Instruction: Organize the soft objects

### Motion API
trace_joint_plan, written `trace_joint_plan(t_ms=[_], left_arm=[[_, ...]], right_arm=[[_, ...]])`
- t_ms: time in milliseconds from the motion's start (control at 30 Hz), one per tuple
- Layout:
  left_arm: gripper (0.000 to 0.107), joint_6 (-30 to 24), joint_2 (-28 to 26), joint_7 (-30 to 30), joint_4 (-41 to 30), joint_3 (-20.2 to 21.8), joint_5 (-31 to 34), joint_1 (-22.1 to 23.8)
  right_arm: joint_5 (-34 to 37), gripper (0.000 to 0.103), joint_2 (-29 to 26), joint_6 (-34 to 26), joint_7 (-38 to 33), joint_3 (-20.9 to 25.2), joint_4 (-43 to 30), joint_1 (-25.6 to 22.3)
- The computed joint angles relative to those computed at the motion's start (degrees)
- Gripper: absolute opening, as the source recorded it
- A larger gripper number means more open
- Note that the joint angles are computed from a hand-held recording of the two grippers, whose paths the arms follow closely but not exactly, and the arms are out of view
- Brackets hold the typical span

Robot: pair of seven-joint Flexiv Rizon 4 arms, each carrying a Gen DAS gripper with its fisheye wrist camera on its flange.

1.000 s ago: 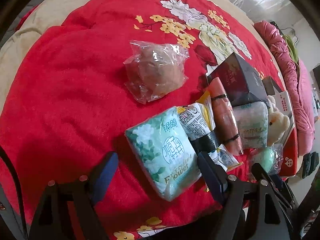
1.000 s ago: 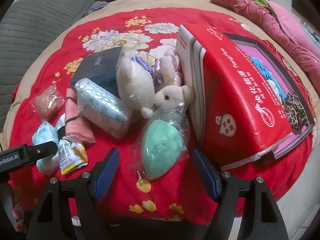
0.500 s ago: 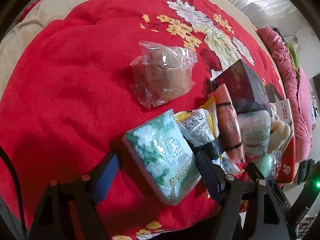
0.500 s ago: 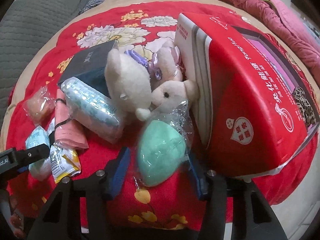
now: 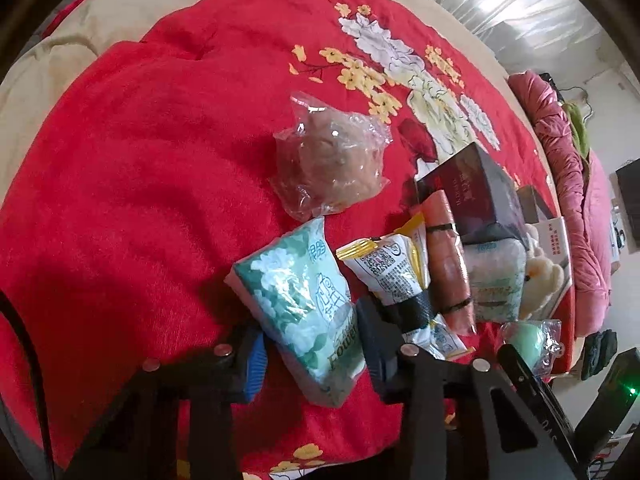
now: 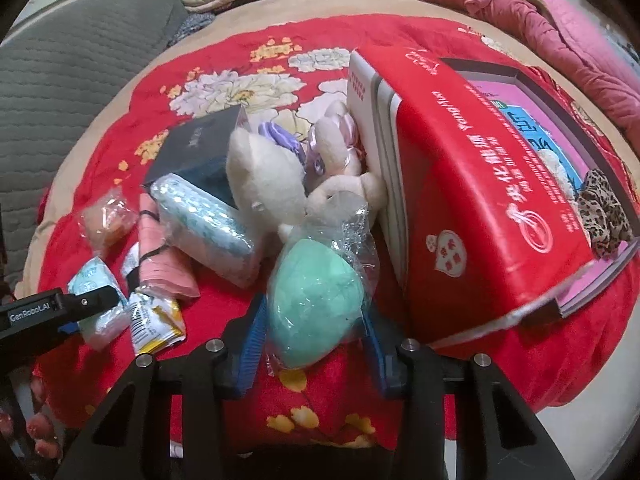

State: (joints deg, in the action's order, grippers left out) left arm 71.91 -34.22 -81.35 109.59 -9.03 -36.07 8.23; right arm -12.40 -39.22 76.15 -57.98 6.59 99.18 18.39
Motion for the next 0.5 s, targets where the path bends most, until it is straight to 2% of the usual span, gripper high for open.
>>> trace_joint_plan(t_ms=[167,300,500], left_arm=[[0.040,0.17,1.98,3.03,2.14,-2.61,-2.81,1.46],[0.040,0.31,3.61,3.78,2.67,-1.38,-2.19,-0.27],[0.040,3.39,6.91,6.52,4.73,-1.92,-3.75,-1.14]], right_arm=[[0.85,0.045,1.13,1.29,-0.38,0.56,1.25,-0.69],[-0.57,0.045,2.68,3.77,0.56,-1.68,3.08,0.88],[-1.56,0.045,4.34,7.00,0.58,-2.09,4.50,1.12]])
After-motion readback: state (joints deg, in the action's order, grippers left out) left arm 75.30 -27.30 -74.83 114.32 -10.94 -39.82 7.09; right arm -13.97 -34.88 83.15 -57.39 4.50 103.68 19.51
